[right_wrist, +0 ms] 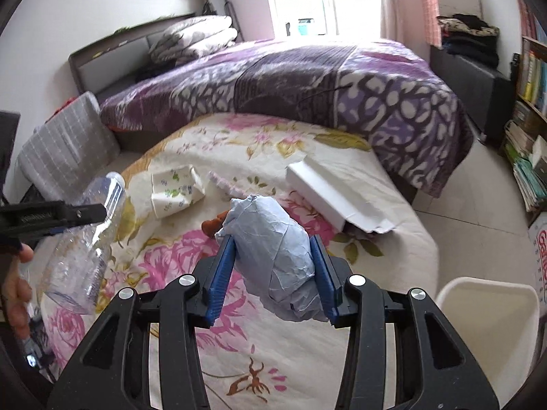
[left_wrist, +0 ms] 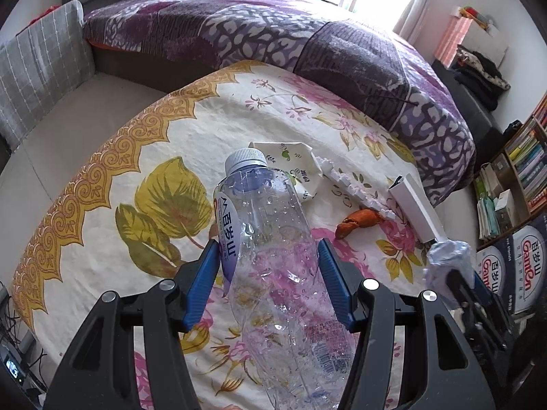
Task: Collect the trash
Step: 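Carry the bottle and grey bag to the white bin and release both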
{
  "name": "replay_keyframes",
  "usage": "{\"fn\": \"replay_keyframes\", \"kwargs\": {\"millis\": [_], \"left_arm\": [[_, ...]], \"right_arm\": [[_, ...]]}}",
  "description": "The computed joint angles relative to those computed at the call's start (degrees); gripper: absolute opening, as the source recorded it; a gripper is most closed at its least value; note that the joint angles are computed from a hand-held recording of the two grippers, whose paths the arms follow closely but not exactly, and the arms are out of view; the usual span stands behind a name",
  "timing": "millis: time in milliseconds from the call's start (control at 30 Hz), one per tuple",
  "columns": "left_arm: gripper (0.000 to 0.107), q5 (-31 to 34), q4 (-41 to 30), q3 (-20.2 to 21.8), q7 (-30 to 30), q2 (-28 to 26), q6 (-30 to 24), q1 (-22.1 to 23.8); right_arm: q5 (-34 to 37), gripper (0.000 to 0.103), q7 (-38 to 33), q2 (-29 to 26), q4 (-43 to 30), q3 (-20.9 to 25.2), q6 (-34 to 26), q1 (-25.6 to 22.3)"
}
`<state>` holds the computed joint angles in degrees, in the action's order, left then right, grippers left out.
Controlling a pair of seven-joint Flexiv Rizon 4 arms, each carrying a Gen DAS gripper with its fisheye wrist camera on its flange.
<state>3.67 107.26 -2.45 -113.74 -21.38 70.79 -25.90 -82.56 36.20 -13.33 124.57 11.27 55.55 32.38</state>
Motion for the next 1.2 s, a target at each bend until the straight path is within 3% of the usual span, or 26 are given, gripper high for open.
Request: {"fn": "replay_keyframes", "kwargs": {"millis": [500, 1200], "left_arm": [[0.058, 6.4, -2.5, 2.6, -6.4, -1.1, 0.6, -4.2], [0.058, 9.3, -10.7, 1.1, -7.9, -5.4, -1.0, -10.5]], "right_arm": [[1.9, 0.043, 12.7, 9.0, 9.4, 3.3, -4.1, -1.7], [11.3, 0.043, 12.7, 18.2, 16.0, 7.9, -13.1, -1.7]]}}
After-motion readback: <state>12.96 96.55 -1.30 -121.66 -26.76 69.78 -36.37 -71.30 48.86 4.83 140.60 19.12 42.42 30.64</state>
